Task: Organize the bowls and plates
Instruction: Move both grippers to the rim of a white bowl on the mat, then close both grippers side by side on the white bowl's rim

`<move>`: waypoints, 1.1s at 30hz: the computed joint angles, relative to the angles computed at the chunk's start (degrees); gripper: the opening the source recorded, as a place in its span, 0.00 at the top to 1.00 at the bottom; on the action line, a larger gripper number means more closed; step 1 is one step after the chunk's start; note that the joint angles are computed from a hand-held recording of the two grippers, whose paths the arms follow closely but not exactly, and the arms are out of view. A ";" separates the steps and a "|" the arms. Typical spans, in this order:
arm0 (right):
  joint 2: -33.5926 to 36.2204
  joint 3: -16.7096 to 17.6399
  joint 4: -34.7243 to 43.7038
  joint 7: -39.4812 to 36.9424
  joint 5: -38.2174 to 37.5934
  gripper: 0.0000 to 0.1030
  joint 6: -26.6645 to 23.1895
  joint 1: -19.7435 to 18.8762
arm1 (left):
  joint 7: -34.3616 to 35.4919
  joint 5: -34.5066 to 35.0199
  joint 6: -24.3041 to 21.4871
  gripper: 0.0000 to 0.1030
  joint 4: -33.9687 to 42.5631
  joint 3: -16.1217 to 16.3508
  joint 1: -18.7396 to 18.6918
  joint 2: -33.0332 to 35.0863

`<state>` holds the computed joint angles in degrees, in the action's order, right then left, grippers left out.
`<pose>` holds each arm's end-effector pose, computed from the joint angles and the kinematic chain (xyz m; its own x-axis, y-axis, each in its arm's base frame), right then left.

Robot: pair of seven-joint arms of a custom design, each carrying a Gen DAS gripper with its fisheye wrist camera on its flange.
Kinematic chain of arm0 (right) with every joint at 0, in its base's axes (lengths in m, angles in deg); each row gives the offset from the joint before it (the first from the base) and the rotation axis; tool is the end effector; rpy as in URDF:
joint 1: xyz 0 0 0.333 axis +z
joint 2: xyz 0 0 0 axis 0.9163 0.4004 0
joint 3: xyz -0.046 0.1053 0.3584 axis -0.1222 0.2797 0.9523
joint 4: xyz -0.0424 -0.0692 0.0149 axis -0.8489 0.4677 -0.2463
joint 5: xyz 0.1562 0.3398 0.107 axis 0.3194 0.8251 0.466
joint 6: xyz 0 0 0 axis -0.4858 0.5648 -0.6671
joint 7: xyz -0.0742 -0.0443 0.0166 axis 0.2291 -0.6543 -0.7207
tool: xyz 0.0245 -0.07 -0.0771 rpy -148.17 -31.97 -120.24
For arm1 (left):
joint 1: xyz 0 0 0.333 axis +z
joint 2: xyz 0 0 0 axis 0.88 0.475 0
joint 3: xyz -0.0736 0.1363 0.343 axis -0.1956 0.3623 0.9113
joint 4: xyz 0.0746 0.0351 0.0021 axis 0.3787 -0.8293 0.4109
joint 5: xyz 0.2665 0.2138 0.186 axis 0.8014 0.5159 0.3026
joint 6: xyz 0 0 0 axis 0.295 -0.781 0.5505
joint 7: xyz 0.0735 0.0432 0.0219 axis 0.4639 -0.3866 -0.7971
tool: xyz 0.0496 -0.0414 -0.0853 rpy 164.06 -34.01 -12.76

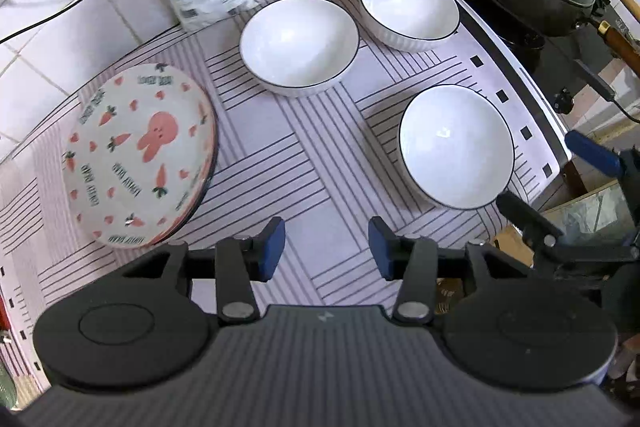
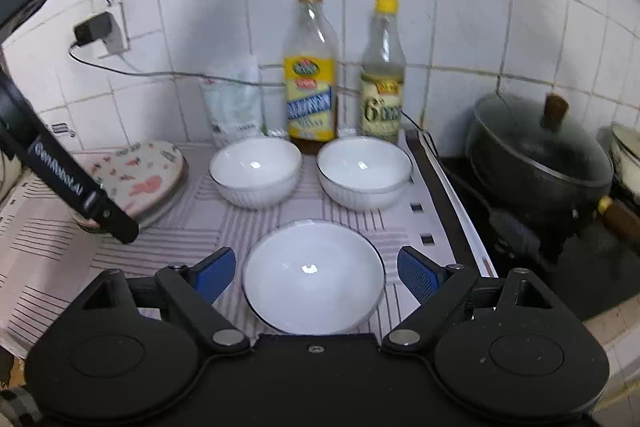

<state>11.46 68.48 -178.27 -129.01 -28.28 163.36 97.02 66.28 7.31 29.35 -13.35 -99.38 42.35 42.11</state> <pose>0.3799 0.3486 0.5035 -0.4003 -0.9154 -0.0413 -0.5595 0.2798 -0.7802 0.5947 -0.3486 0.5773 -0.7701 -0.6373 0.0298 -0.6247 0.7436 -0.2384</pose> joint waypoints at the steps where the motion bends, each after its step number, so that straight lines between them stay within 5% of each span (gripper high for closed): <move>1: 0.01 0.04 -0.64 1.43 -0.35 0.12 -0.06 -0.07 | -0.13 0.04 0.27 0.51 0.06 -0.07 -0.17 0.32; 7: 0.49 0.24 -4.54 13.68 -3.72 0.12 -2.32 -0.10 | -0.36 -1.51 6.00 0.39 -2.25 -0.72 -0.94 1.62; 14: 2.36 -1.60 -7.15 25.71 -9.37 0.13 2.43 -1.09 | -1.90 -2.94 9.74 0.38 -3.54 -0.92 -2.19 4.32; 20: 4.01 -3.03 -7.33 31.34 -11.25 0.28 6.56 -1.88 | -1.94 -2.46 11.12 0.37 -4.84 -1.12 -2.94 5.29; 23: 4.53 -3.54 -7.12 32.82 -11.12 0.41 8.13 -2.22 | -1.95 -2.73 11.06 0.40 -4.91 -1.29 -3.18 5.73; 28: 4.80 -4.61 -7.34 35.65 -9.27 0.73 11.99 -3.27 | -2.63 -6.37 7.74 0.64 -3.36 -2.00 -2.47 7.14; 33: 5.17 -4.66 -7.25 38.90 -9.45 0.78 13.51 -3.87 | -2.60 -8.80 7.45 0.79 -3.80 -2.30 -1.89 7.24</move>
